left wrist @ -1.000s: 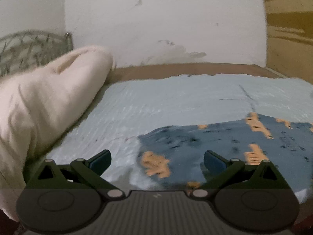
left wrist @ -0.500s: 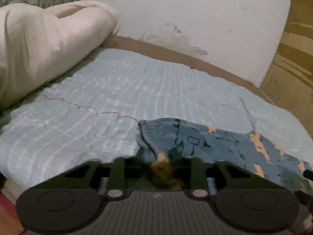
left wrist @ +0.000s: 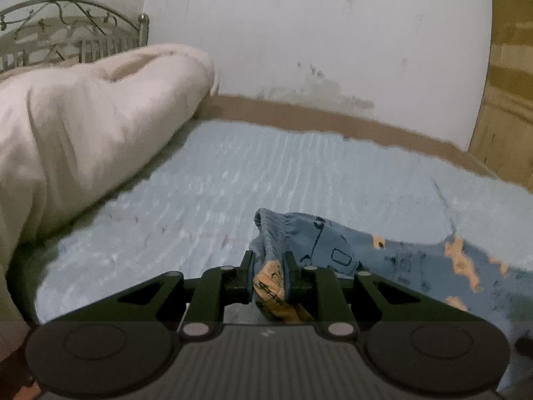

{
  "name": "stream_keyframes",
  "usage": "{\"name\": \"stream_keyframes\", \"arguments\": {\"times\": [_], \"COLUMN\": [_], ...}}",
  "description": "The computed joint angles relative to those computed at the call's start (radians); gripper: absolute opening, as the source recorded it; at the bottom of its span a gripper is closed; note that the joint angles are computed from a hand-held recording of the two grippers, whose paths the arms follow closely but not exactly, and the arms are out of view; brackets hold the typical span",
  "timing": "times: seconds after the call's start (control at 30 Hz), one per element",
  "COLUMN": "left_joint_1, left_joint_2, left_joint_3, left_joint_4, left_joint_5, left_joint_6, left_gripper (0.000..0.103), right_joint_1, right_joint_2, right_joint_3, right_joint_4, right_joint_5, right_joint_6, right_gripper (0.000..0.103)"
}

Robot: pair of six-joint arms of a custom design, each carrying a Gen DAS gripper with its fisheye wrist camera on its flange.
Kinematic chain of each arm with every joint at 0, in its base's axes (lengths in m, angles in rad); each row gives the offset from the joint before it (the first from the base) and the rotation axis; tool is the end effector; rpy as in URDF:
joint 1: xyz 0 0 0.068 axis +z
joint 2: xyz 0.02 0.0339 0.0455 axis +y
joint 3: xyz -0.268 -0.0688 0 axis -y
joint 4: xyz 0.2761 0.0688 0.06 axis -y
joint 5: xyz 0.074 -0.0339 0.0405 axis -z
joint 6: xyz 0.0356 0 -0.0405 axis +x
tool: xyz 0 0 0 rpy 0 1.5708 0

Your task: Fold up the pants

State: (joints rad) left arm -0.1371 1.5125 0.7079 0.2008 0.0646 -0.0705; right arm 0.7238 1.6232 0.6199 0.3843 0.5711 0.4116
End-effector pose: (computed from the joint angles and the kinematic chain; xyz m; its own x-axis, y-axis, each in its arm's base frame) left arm 0.3258 -0.0473 0.1615 -0.5744 0.0083 -0.8186 0.1489 0.9843 -0.0945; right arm 0.2508 0.1960 0.1202 -0.4894 0.0167 -0.8719 -0.0343 0.9987 0.0384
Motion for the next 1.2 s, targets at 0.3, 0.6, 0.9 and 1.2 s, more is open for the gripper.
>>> {"name": "stream_keyframes", "arguments": {"times": [0.3, 0.6, 0.9, 1.2], "left_joint_1": [-0.059, -0.293, -0.465, -0.454], "left_joint_2": [-0.033, -0.009, 0.371, 0.584], "left_joint_3": [-0.041, 0.043, 0.412, 0.691], "left_joint_4": [0.023, 0.001, -0.129, -0.287], "left_joint_5": [-0.108, -0.135, -0.23, -0.306], "left_joint_6": [0.026, 0.038, 0.042, -0.016], "left_gripper": [0.079, 0.087, 0.086, 0.088], "right_joint_1": [0.001, 0.044, -0.008, -0.122], "right_joint_2": [0.048, 0.073, -0.056, -0.293], "right_joint_3": [-0.011, -0.033, -0.204, -0.421], "right_joint_4": [0.04, 0.112, 0.133, 0.083], "right_joint_5": [0.061, 0.185, 0.286, 0.358], "right_joint_6": [0.007, -0.052, -0.133, -0.087], "right_gripper": [0.102, 0.102, 0.102, 0.102]}}
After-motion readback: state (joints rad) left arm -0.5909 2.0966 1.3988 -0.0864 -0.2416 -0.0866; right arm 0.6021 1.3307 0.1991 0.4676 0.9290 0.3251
